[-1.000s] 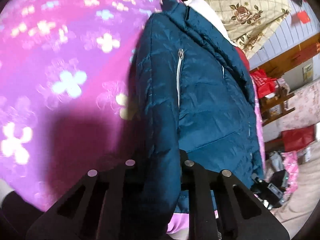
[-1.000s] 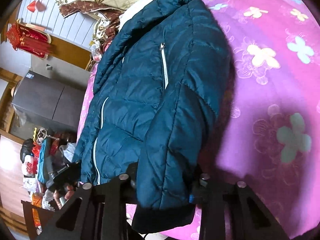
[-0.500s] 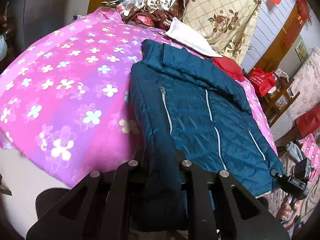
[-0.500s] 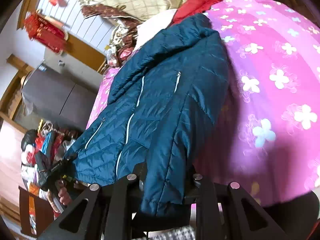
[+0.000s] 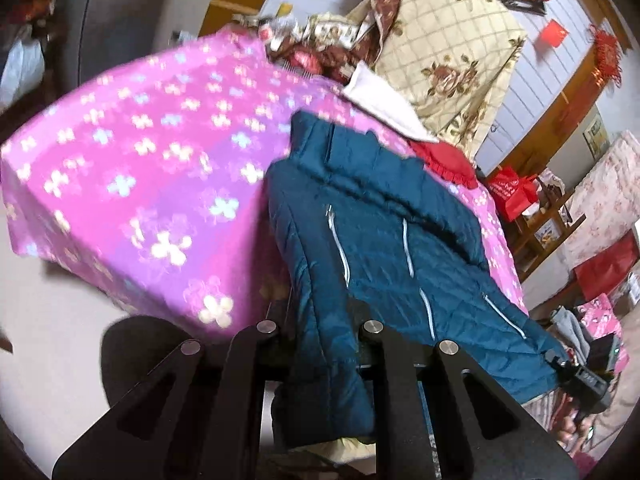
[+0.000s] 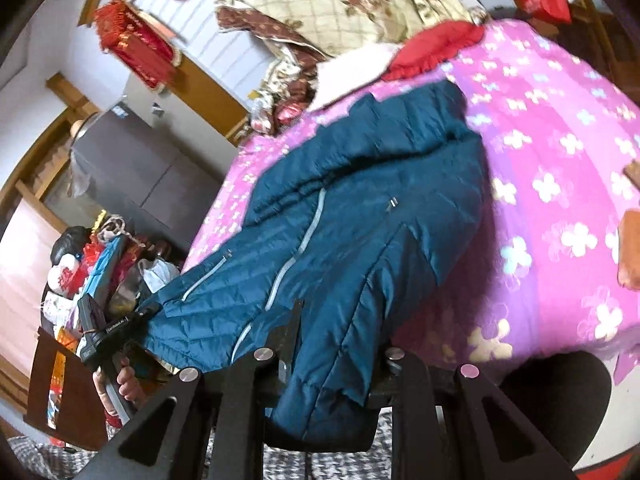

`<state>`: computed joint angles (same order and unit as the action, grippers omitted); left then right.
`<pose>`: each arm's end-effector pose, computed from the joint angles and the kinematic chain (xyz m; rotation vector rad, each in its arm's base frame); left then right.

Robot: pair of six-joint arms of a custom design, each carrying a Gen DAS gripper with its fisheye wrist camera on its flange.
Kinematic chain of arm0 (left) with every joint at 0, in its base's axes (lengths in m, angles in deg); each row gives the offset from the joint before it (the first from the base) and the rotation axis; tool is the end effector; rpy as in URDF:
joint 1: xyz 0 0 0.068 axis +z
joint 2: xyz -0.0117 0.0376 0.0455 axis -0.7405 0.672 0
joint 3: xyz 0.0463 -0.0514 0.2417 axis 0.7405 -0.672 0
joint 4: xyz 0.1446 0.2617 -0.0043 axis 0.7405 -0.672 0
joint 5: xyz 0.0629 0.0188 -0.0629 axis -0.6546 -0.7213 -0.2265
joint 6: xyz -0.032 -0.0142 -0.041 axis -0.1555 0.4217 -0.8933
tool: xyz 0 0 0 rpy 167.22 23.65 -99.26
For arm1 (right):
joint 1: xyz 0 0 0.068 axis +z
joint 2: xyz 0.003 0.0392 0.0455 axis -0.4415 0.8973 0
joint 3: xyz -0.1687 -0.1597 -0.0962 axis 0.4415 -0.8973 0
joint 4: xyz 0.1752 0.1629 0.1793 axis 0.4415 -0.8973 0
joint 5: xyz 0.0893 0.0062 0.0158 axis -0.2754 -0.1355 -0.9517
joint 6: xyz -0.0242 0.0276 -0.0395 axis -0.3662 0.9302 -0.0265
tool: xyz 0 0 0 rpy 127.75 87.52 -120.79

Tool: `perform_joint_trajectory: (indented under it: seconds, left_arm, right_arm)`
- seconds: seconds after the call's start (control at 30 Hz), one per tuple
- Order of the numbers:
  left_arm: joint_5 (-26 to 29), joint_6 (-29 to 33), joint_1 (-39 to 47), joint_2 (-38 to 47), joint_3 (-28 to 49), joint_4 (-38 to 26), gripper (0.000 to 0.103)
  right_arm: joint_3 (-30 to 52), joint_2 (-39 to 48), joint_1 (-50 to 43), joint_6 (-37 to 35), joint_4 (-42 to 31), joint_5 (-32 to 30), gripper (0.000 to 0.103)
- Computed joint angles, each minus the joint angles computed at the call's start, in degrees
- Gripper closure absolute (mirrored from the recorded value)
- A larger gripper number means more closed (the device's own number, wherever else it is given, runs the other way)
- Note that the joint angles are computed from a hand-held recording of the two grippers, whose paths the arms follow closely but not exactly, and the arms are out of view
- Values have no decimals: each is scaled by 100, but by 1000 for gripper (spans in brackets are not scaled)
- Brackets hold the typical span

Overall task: Fold large clothes
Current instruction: 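Lay the folded hem onto the jacket with both tools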

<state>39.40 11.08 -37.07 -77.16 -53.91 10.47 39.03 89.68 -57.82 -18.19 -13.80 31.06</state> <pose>0.1303 0.0146 0.1973 -0.5157 2.2680 -0.4206 0.2017 -0.0904 0.1773 -0.1307 2.3628 0.9263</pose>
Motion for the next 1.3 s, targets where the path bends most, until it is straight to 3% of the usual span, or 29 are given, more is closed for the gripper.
perform_joint_trajectory:
  seconds: [0.17,0.3,0.47,0.53,0.8,0.97,1.1,1.3]
  left_arm:
    - [-562,-85,-352,755,463,555,93]
    - [-1118,-147,-555,1881,925,1331,93]
    - [-1644,-80,-820,3310,1717,2174,93]
    - [-1628,-49,-798,3768,1971,2484,93]
    - [-2651,108,-1014,6002,3645,3185,93]
    - [-3401,297,-1194,7720,4987,3259,93]
    - [-3466,168,-1149,9121,6256,2975,93]
    - [-3566,-34,-1050,11616,9102,1935,93]
  right_arm:
    - [321,-4,111,287,201,-220,84]
    - [563,181,422,1276,1031,-187,84]
    - [1037,839,787,2541,2183,4,84]
    - [1286,1135,880,2839,2416,50,84]
    - [2576,2278,1417,3642,2894,528,84]
    - [3747,3450,1706,4259,3013,717,84]
    - [4955,4695,1913,4802,2995,983,84]
    - [7522,6796,2172,5234,2315,1303,84]
